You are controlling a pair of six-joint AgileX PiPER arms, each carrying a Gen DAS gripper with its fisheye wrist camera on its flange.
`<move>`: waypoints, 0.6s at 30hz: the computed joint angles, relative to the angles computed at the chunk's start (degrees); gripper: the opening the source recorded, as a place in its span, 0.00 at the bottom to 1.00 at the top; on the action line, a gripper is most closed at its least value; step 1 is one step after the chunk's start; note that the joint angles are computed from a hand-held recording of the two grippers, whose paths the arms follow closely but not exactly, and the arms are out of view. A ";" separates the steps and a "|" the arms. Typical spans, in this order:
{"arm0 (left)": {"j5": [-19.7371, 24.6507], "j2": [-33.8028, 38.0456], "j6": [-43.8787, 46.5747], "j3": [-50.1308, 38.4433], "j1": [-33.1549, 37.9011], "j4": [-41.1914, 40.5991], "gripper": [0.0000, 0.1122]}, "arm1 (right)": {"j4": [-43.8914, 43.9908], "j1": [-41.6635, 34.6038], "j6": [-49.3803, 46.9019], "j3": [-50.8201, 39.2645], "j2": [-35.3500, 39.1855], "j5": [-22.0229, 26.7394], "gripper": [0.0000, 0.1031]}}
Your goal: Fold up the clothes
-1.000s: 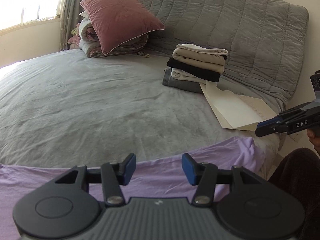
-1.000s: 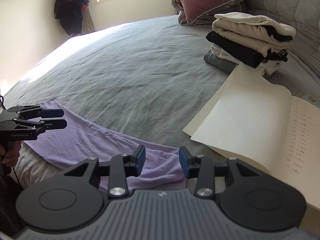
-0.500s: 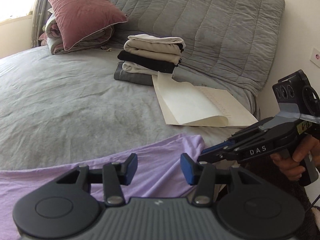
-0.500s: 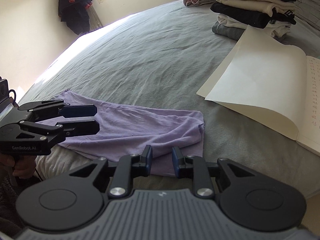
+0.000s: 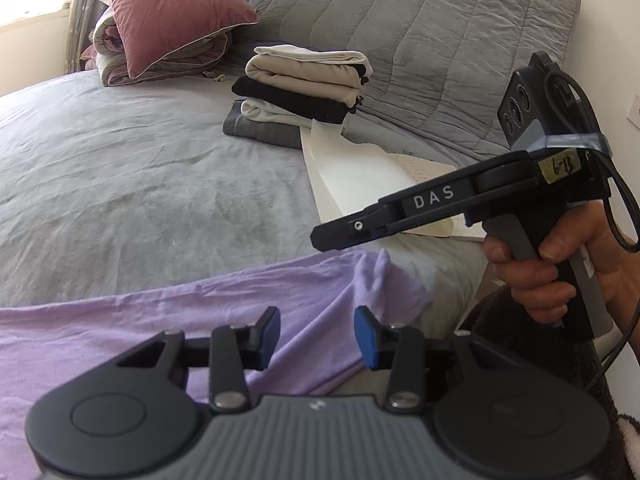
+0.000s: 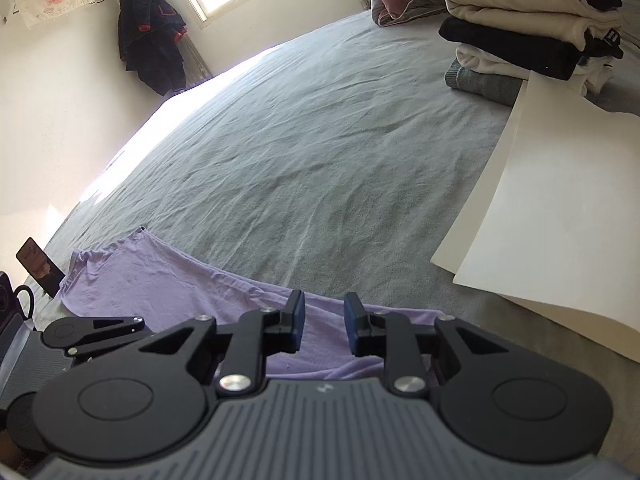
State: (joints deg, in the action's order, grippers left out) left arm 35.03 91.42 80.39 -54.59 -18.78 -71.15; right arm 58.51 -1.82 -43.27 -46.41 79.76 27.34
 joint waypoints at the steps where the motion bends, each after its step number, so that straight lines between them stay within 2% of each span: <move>1: -0.24 0.10 0.54 0.09 -0.55 -0.30 0.36 | -1.47 -0.86 1.27 0.70 -1.18 0.24 0.24; 4: -1.02 0.53 1.64 0.12 -2.41 -1.05 0.36 | -6.27 -3.25 5.29 3.21 -4.82 1.20 0.24; 10: -3.10 2.40 2.06 -1.71 -7.26 -2.08 0.36 | -8.67 -6.89 6.88 7.45 -10.21 3.39 0.24; 13: -5.13 4.93 0.75 -3.88 -9.56 -1.80 0.25 | -8.61 -7.27 6.63 8.46 -11.57 4.17 0.24; 15: -5.52 7.23 -2.49 -5.64 -9.58 -1.25 0.13 | -8.11 -7.33 6.17 8.83 -11.87 4.29 0.24; 16: -5.00 8.36 -4.93 -6.48 -8.86 -1.25 0.06 | -7.96 -7.21 6.13 8.90 -11.92 4.31 0.24; 18: -0.96 10.64 -8.38 -7.73 -5.72 -4.32 0.03 | -7.06 -7.00 5.27 8.97 -11.67 4.49 0.24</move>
State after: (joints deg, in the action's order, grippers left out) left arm 34.07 102.06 72.01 -62.32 -24.49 -75.46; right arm 51.45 -8.82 -38.01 -37.44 68.09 31.83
